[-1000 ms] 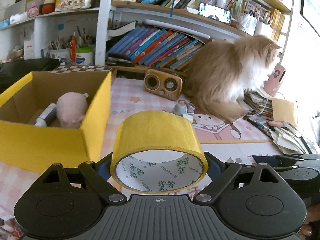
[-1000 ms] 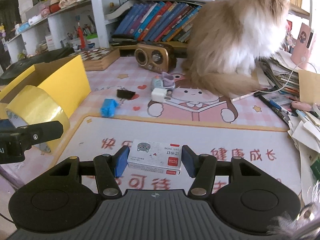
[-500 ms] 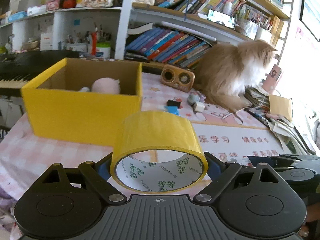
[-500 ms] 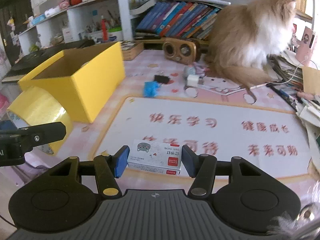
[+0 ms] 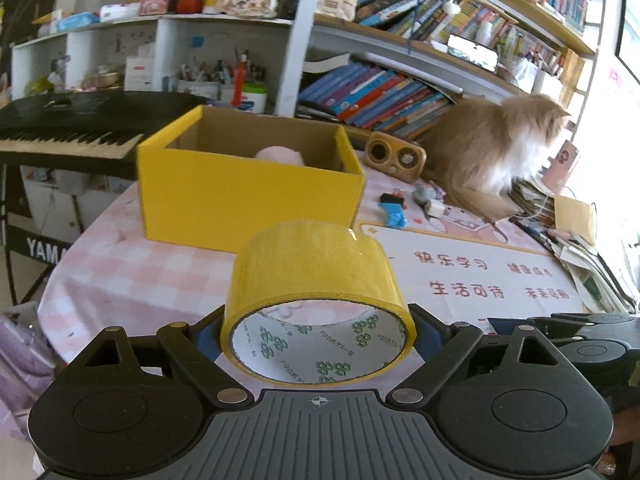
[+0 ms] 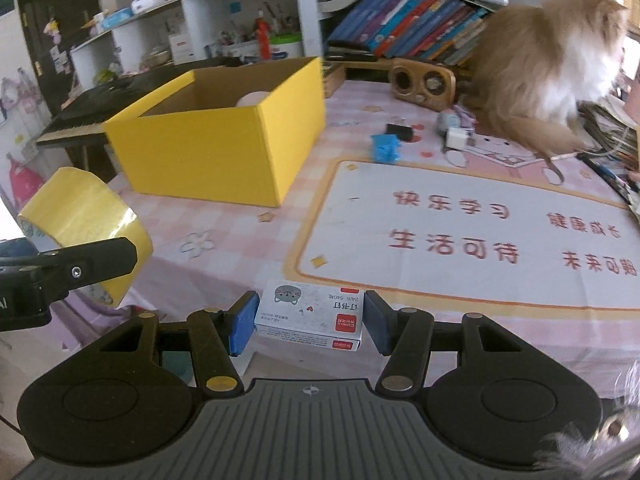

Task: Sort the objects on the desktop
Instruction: 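Lift the tape roll and white box and carry both toward the yellow box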

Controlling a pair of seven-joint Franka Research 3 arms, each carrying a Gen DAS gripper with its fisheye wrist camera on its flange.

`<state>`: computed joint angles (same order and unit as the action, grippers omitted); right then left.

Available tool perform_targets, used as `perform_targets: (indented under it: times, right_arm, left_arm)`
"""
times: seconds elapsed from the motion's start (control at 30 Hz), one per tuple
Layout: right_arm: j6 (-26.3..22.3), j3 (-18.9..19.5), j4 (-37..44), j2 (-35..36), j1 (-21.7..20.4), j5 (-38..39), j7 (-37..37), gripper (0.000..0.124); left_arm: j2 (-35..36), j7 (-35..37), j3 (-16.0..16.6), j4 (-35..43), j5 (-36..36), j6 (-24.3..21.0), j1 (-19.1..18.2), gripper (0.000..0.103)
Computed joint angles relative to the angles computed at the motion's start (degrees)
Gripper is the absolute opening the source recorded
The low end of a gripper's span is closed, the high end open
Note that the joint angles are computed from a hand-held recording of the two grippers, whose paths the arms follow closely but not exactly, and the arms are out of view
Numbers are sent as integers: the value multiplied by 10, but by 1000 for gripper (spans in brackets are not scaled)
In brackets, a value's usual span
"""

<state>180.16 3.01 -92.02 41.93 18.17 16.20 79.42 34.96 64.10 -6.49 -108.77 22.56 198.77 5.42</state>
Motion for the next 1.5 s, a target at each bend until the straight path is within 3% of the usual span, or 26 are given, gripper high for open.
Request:
perform_targets:
  times: [0.4, 1.13, 1.5]
  right_arm:
    - [-17, 37, 28, 14, -2, -10, -48, 54]
    - [-38, 25, 78, 39, 25, -5, -59, 54]
    - [-53, 25, 161, 76, 21, -14, -62, 54]
  left_arm:
    - [-30, 6, 53, -56, -58, 36, -28, 91]
    - [-31, 24, 63, -57, -84, 49, -23, 91]
    - [3, 33, 69, 22, -91, 54, -25, 91]
